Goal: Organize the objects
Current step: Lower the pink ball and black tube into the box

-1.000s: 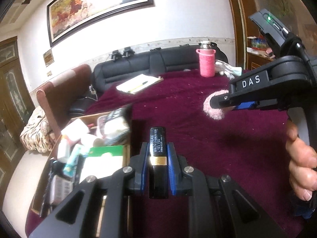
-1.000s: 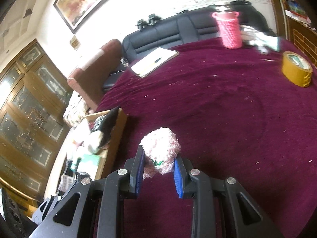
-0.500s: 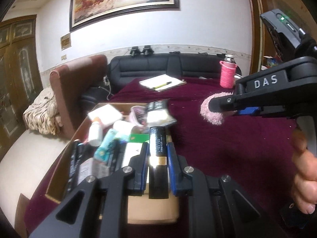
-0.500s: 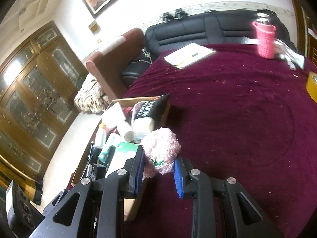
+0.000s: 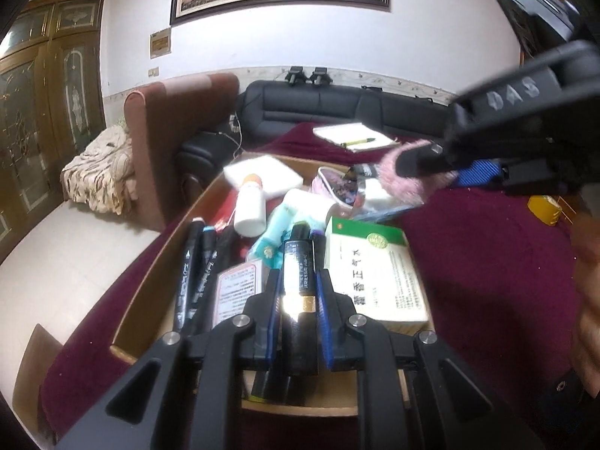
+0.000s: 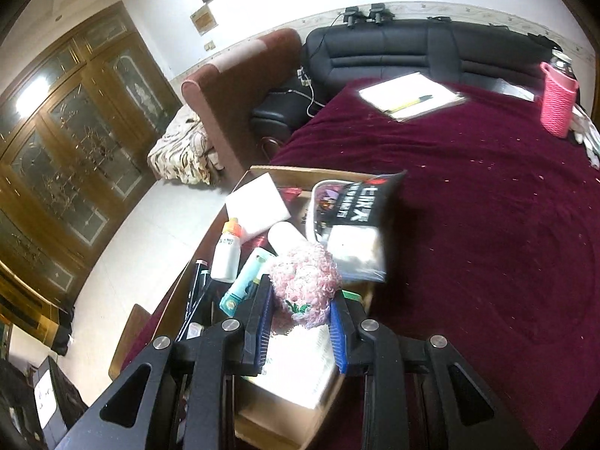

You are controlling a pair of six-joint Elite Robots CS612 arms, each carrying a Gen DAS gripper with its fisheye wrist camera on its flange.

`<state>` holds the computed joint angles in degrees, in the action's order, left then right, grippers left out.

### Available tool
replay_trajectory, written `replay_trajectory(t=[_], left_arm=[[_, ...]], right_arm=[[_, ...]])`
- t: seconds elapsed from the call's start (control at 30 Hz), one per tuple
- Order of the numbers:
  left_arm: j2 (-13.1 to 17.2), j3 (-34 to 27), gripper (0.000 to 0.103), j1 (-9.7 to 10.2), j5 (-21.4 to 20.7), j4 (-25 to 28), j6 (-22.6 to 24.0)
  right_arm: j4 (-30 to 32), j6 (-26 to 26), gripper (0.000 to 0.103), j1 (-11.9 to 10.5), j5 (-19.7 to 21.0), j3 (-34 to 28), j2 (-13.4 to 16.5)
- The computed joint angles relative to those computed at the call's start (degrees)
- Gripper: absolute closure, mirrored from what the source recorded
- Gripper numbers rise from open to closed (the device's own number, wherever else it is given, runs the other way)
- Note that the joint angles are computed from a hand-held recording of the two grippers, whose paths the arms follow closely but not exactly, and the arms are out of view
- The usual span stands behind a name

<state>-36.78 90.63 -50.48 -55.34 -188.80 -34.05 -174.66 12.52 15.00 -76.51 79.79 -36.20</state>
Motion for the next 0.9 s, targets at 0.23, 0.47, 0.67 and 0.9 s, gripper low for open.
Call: replay_trajectory(t=[0.23,0.47,0.67,0.9], left_arm=[[-0.27,0.13,0.086,0.43,-1.03,1.1,-0.43],[-0.18,-0.64,0.086,1.21,-3.79,3.48,-1.65],[-0.16,-1.0,0.086,1.11,-3.59,4.41,-1.45],[-0.05,-1.24,0.086,1.0,-3.39,4.71,-1.48]], right_arm=[[4.05,-0.94,0.073,0.85,-0.26,-4.63,2.34],[6.56,-2.27,0.073,1.51,0.2,-7.54,3.9],[8.37,-2.62,0.073,1.76,-0.07,-9.08,4.95],[9.93,-2.93,0.073,1.82,-0.87,-10.52,5.85]])
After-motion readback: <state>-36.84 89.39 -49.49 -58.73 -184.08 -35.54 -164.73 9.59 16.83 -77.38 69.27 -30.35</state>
